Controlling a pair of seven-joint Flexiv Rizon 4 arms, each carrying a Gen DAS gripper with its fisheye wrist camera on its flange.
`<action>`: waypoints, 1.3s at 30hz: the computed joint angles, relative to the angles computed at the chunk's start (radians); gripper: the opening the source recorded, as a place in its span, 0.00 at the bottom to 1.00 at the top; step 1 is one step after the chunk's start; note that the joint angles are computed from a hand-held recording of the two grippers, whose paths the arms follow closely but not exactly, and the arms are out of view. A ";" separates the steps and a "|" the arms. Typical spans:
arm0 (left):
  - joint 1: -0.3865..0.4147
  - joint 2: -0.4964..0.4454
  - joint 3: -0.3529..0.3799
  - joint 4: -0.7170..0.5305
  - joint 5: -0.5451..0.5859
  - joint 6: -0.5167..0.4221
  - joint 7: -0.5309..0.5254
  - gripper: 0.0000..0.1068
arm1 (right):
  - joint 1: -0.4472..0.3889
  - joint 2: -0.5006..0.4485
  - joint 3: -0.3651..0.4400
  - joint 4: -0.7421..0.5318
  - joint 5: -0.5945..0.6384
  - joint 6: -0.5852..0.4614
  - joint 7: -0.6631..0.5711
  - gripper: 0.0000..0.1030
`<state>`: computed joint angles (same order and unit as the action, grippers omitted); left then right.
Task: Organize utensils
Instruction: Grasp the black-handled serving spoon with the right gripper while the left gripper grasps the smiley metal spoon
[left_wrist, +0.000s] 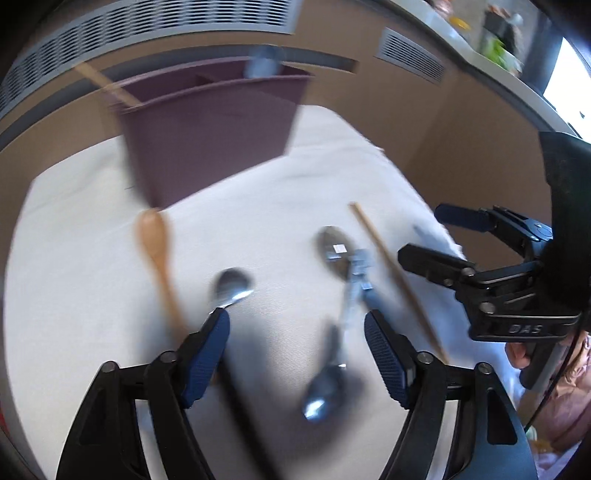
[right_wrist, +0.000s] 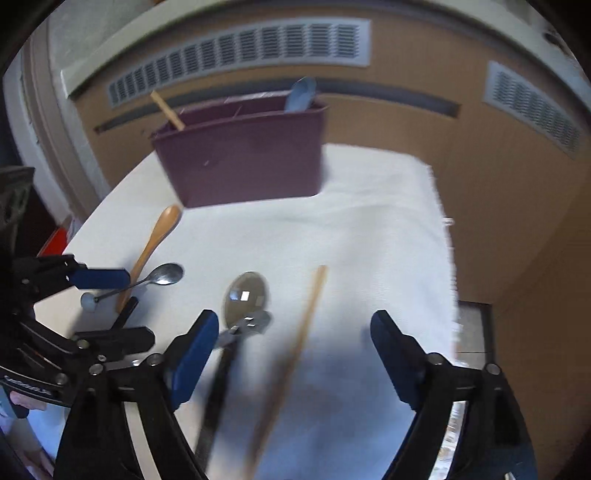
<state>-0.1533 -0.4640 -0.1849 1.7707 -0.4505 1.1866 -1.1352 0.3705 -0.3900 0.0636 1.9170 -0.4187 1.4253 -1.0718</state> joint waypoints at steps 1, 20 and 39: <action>-0.002 -0.014 -0.008 -0.024 0.002 -0.026 0.005 0.57 | 0.013 0.013 -0.032 0.019 -0.015 0.020 0.027 0.83; -0.104 -0.149 0.088 -0.278 0.240 -0.181 -0.178 0.45 | 0.179 0.085 -0.421 0.192 -0.432 0.198 0.479 0.98; 0.039 0.085 0.066 0.104 0.130 0.006 -0.202 0.55 | -0.050 -0.128 0.110 -0.165 -0.043 -0.056 -0.047 0.58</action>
